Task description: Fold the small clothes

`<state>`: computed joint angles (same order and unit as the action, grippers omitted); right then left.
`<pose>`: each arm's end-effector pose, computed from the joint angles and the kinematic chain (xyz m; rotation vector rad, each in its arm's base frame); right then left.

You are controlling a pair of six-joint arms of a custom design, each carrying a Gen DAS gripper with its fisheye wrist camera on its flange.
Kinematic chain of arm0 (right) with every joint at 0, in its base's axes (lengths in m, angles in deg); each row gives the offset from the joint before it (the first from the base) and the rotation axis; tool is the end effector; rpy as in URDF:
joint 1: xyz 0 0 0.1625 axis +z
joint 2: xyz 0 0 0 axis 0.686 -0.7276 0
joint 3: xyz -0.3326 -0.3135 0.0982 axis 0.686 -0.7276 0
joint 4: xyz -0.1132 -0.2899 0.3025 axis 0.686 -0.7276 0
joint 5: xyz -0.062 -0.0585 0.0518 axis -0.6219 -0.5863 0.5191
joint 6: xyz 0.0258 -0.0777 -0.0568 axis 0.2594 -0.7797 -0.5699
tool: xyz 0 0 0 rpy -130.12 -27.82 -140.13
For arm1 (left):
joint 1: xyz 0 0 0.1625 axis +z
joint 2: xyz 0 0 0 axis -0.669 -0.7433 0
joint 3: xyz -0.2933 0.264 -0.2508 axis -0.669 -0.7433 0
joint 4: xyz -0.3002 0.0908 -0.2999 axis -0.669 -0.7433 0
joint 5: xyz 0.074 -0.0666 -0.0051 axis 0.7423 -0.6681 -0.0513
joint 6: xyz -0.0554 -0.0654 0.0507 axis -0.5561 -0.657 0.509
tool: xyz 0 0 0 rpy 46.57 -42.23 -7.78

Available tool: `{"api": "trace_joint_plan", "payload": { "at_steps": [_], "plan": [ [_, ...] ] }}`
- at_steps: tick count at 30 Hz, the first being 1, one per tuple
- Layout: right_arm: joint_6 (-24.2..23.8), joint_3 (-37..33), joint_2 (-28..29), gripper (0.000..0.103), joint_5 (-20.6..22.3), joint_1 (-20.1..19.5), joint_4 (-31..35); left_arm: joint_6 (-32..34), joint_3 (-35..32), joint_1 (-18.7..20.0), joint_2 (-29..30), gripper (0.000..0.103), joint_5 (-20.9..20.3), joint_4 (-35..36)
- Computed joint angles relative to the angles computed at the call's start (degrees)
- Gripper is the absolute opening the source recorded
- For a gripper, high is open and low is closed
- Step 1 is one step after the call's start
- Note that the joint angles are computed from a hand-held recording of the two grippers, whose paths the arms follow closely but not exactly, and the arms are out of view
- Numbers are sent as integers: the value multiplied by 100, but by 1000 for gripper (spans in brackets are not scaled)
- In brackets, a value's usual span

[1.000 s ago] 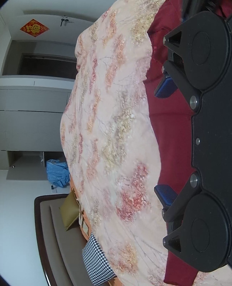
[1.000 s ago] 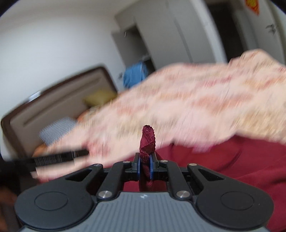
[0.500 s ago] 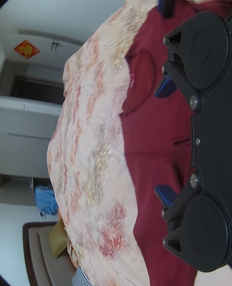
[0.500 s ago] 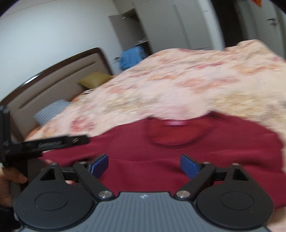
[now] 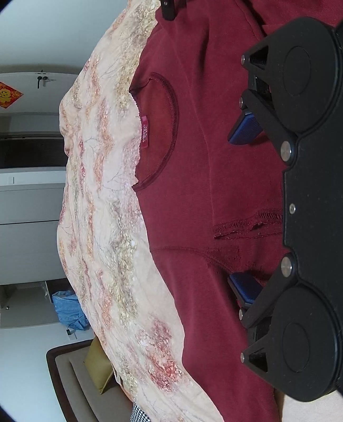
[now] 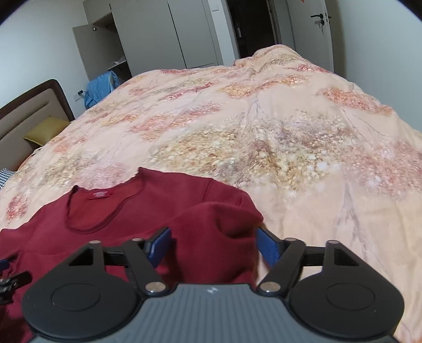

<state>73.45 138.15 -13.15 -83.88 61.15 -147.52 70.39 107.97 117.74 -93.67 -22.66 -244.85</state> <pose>0.2309 -0.5946 -0.0090 0.1600 -2.3197 1.1797 0.0516 -0.5801 0.2442 0.5828 2.1440 -0.9542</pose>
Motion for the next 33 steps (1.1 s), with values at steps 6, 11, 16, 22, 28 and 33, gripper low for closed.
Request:
{"api": "trace_joint_plan", "payload": {
  "at_steps": [6, 11, 16, 22, 28, 33],
  "plan": [
    [-33, 273, -136, 15, 412, -94, -621, -2, -68, -45, 80, 102, -46, -92],
    [115, 567, -402, 15, 474, -315, -1022, 54, -365, -119, 445, 102, 437, 71],
    [285, 821, -496, 35, 679, -528, -931, -1, -457, -69, 591, 102, 529, -9],
    [-940, 1635, -445, 73, 543, -251, -2271, -203, -474, -9, 527, 102, 405, 175],
    [-1353, 2312, -281, 73, 683, -165, -2609, -186, -465, -13, 528, 103, 404, 149],
    [-1501, 1911, -51, 43, 630, -225, -2396, -176, -463, -20, 532, 103, 426, 140]
  ]
}}
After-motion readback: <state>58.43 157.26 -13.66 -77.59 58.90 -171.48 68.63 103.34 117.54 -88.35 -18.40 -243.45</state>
